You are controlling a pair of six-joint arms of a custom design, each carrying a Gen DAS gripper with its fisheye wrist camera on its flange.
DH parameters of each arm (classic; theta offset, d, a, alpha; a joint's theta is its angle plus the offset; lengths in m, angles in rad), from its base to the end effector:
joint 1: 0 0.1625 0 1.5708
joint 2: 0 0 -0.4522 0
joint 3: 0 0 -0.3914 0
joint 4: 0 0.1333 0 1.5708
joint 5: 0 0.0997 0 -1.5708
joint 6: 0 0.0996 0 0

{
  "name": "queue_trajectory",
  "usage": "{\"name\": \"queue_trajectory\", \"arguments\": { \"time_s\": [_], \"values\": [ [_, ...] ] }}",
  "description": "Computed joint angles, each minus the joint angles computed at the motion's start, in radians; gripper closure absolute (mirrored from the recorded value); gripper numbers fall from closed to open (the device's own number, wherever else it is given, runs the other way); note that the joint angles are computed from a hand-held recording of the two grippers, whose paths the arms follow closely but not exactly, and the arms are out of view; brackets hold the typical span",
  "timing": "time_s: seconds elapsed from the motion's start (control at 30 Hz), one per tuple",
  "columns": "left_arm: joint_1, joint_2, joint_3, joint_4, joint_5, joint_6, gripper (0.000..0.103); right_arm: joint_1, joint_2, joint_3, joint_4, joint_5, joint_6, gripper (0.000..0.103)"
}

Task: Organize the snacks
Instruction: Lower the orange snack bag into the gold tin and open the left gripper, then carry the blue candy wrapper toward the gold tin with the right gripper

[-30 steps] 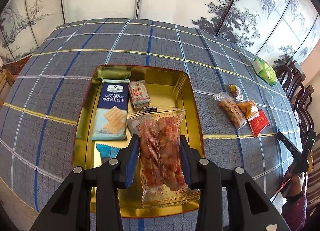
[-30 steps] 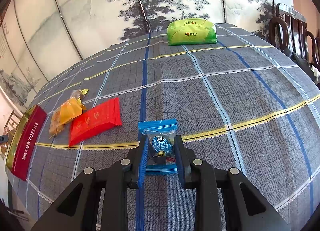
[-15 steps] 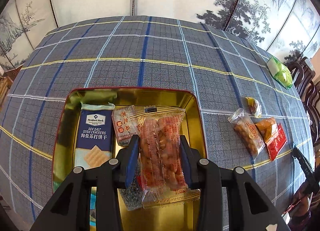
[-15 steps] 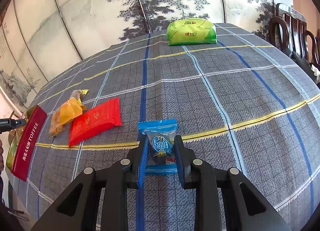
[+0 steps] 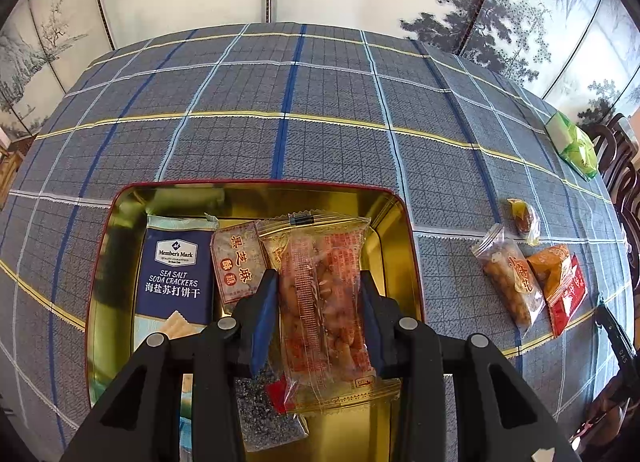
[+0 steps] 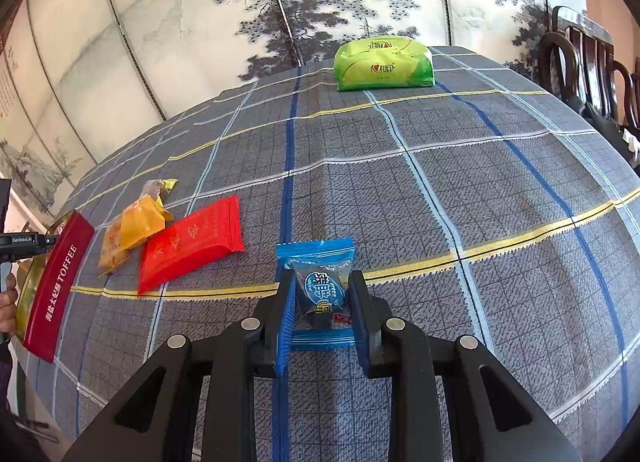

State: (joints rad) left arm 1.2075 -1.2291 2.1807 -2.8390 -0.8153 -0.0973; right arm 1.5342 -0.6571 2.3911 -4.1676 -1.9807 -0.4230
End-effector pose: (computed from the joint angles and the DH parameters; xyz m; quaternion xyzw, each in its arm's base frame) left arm 0.0122 -0.5353 0.2320 0.0641 0.9175 -0.2258 0.3212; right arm 0.0779 -0.4318 0.0688 0.0872 -0.8892 0.3565 0.2733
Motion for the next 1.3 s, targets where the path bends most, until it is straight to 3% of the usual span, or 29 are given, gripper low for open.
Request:
{"name": "queue_trajectory", "arguments": {
  "time_s": [0.33,0.63,0.97,1.17,1.3],
  "values": [
    [0.003,-0.007,0.019,-0.031,-0.004,0.023,0.066,0.001,0.002,-0.001,-0.002,-0.002,-0.001,0.076],
    [-0.03,-0.035,0.074,-0.093,0.038,0.053,0.065,0.003,0.004,-0.001,-0.004,-0.006,-0.002,0.076],
    [-0.093,-0.101,0.191,-0.201,0.105,0.052,0.048,0.005,0.007,-0.004,-0.006,-0.011,-0.004,0.076],
    [-0.142,-0.13,0.257,-0.25,0.158,0.07,0.046,0.006,0.012,-0.005,-0.012,-0.019,-0.013,0.076],
    [-0.181,-0.133,0.303,-0.322,0.21,0.101,0.036,0.01,0.016,-0.01,-0.012,-0.036,-0.023,0.076]
  ]
}}
